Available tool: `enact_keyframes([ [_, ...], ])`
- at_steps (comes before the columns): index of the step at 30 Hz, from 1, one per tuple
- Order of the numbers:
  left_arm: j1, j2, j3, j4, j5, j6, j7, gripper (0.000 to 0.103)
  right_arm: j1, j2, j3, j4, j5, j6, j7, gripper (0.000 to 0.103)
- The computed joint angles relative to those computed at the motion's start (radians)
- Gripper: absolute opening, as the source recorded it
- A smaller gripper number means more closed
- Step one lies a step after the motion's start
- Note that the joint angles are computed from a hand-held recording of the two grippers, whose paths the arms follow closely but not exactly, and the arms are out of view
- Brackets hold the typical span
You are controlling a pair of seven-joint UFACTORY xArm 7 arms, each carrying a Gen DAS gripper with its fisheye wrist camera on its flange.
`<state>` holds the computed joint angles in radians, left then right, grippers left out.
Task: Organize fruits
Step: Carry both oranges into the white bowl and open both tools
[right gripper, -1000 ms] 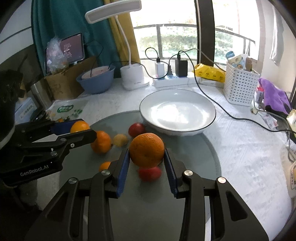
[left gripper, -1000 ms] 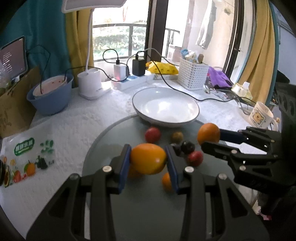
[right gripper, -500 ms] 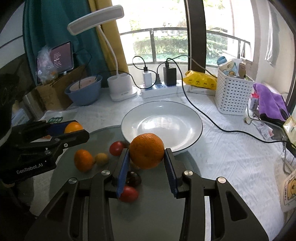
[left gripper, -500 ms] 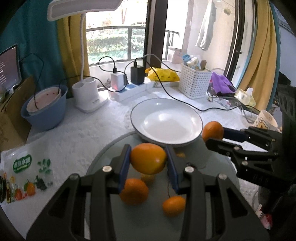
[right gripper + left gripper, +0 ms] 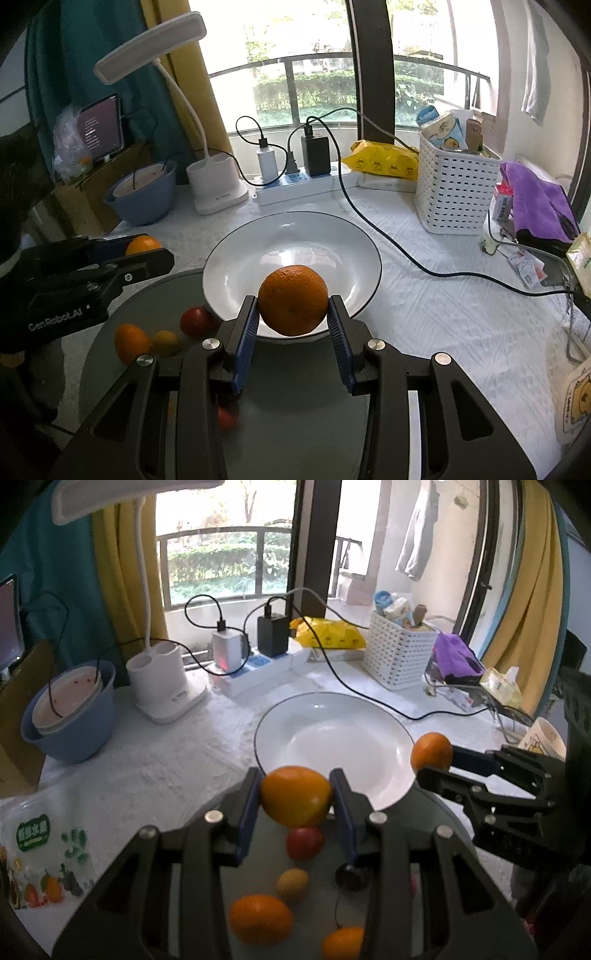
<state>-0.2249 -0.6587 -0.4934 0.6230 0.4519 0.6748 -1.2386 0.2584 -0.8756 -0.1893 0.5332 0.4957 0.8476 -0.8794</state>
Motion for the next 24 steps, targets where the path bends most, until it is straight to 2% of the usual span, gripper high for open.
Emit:
enact_keyframes([
  [13,0.031,0.146,0.046,0.05,0.036,-0.061,0.004,0.039,0.028,0.152,0.005,0.048,0.055,-0.058,-0.041,0.04],
  [24,0.012,0.228,0.102,0.074,0.048,-0.095,0.016,0.04,0.019,0.246,0.031,0.089,0.102,-0.093,-0.061,0.041],
])
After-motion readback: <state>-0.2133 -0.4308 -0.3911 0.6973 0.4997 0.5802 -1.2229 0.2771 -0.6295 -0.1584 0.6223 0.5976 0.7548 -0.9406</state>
